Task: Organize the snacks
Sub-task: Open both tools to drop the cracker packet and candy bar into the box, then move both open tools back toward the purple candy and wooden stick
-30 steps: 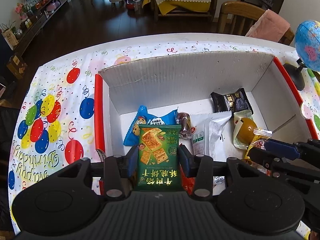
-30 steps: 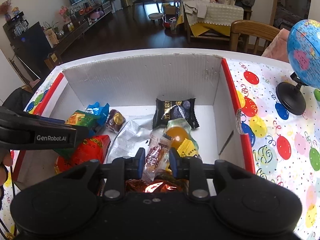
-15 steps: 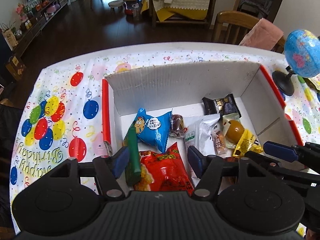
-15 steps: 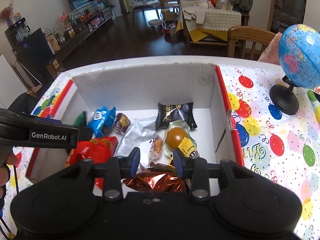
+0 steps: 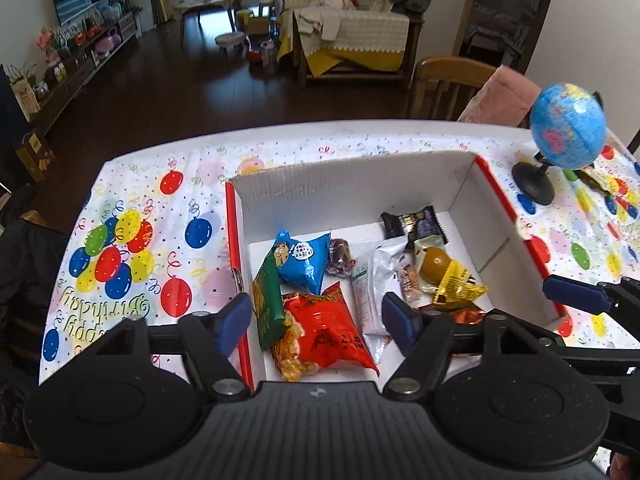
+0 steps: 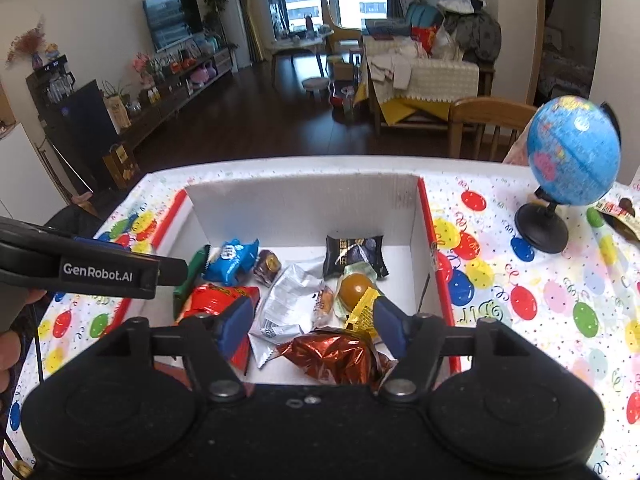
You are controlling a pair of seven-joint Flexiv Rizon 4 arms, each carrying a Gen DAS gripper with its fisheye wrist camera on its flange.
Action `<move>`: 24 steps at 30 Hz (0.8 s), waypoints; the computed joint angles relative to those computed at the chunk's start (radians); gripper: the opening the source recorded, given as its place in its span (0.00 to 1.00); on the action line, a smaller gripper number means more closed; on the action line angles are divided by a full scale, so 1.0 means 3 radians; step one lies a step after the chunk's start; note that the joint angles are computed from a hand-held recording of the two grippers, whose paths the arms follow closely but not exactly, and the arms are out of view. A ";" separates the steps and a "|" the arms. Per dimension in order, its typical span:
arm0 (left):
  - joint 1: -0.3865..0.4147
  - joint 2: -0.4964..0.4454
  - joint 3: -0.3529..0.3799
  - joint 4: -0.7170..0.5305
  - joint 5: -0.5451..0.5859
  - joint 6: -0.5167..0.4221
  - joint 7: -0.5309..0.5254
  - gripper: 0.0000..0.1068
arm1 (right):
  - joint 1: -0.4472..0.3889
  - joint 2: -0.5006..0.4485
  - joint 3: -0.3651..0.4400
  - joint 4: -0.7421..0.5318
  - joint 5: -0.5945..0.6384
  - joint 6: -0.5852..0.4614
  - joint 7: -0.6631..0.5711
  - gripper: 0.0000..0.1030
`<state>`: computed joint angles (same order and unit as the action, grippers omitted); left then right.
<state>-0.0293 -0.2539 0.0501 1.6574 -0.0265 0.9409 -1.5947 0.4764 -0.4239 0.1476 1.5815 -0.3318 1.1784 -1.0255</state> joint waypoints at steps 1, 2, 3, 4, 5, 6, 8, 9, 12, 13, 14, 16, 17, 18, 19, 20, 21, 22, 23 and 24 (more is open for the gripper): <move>0.0002 0.0044 -0.0003 0.0049 -0.0018 0.0036 0.0015 0.69 | 0.0009 0.0034 -0.0013 0.0038 -0.0020 0.0021 0.0016 0.65; 0.0003 0.0084 -0.0006 0.0093 -0.0037 0.0060 0.0024 0.69 | 0.0016 0.0065 -0.0023 0.0075 -0.0037 0.0045 0.0039 0.65; 0.0005 0.0129 -0.0011 0.0141 -0.0063 0.0085 0.0036 0.69 | 0.0012 0.0093 -0.0018 0.0107 -0.0037 0.0070 0.0047 0.65; 0.0008 0.0175 -0.0016 0.0195 -0.0090 0.0118 0.0055 0.71 | 0.0014 0.0125 -0.0018 0.0145 -0.0045 0.0092 0.0066 0.66; 0.0011 0.0216 -0.0020 0.0242 -0.0114 0.0145 0.0072 0.74 | 0.0017 0.0156 -0.0021 0.0183 -0.0059 0.0113 0.0088 0.68; 0.0016 0.0260 -0.0026 0.0296 -0.0148 0.0176 0.0095 0.76 | 0.0022 0.0187 -0.0026 0.0225 -0.0080 0.0142 0.0111 0.71; 0.0018 0.0350 -0.0032 0.0393 -0.0201 0.0224 0.0127 0.77 | 0.0025 0.0252 -0.0029 0.0316 -0.0122 0.0216 0.0151 0.76; 0.0017 0.0393 -0.0033 0.0437 -0.0215 0.0245 0.0139 0.77 | 0.0024 0.0279 -0.0024 0.0352 -0.0136 0.0243 0.0165 0.77; 0.0013 0.0513 -0.0039 0.0571 -0.0265 0.0320 0.0177 0.82 | 0.0034 0.0369 -0.0019 0.0464 -0.0200 0.0318 0.0221 0.80; 0.0013 0.0553 -0.0043 0.0621 -0.0298 0.0356 0.0208 0.83 | 0.0031 0.0402 -0.0012 0.0505 -0.0216 0.0345 0.0231 0.82; 0.0012 0.0593 -0.0046 0.0667 -0.0326 0.0380 0.0236 0.83 | 0.0030 0.0430 -0.0004 0.0542 -0.0233 0.0373 0.0241 0.83; 0.0007 0.0669 -0.0050 0.0755 -0.0377 0.0423 0.0279 0.83 | 0.0027 0.0483 0.0009 0.0613 -0.0258 0.0427 0.0269 0.83; 0.0004 0.0707 -0.0052 0.0797 -0.0405 0.0436 0.0308 0.83 | 0.0021 0.0503 0.0023 0.0632 -0.0255 0.0435 0.0276 0.83; 0.0001 0.0743 -0.0052 0.0832 -0.0418 0.0443 0.0324 0.83 | 0.0023 0.0527 0.0028 0.0658 -0.0262 0.0436 0.0299 0.83; -0.0002 0.0781 -0.0051 0.0869 -0.0430 0.0453 0.0332 0.83 | 0.0019 0.0550 0.0038 0.0686 -0.0262 0.0444 0.0314 0.83; -0.0007 0.0823 -0.0050 0.0922 -0.0473 0.0478 0.0366 0.85 | 0.0016 0.0573 0.0051 0.0717 -0.0260 0.0459 0.0327 0.84; -0.0014 0.0867 -0.0048 0.0979 -0.0532 0.0496 0.0409 0.87 | 0.0015 0.0600 0.0059 0.0753 -0.0264 0.0472 0.0347 0.84; -0.0022 0.0914 -0.0045 0.1041 -0.0596 0.0517 0.0451 0.94 | 0.0017 0.0629 0.0065 0.0792 -0.0272 0.0484 0.0373 0.84; -0.0033 0.0960 -0.0040 0.1111 -0.0672 0.0561 0.0503 0.96 | 0.0021 0.0660 0.0068 0.0834 -0.0287 0.0496 0.0405 0.84; -0.0045 0.1005 -0.0034 0.1176 -0.0737 0.0599 0.0550 0.96 | 0.0033 0.0700 0.0059 0.0891 -0.0328 0.0511 0.0463 0.85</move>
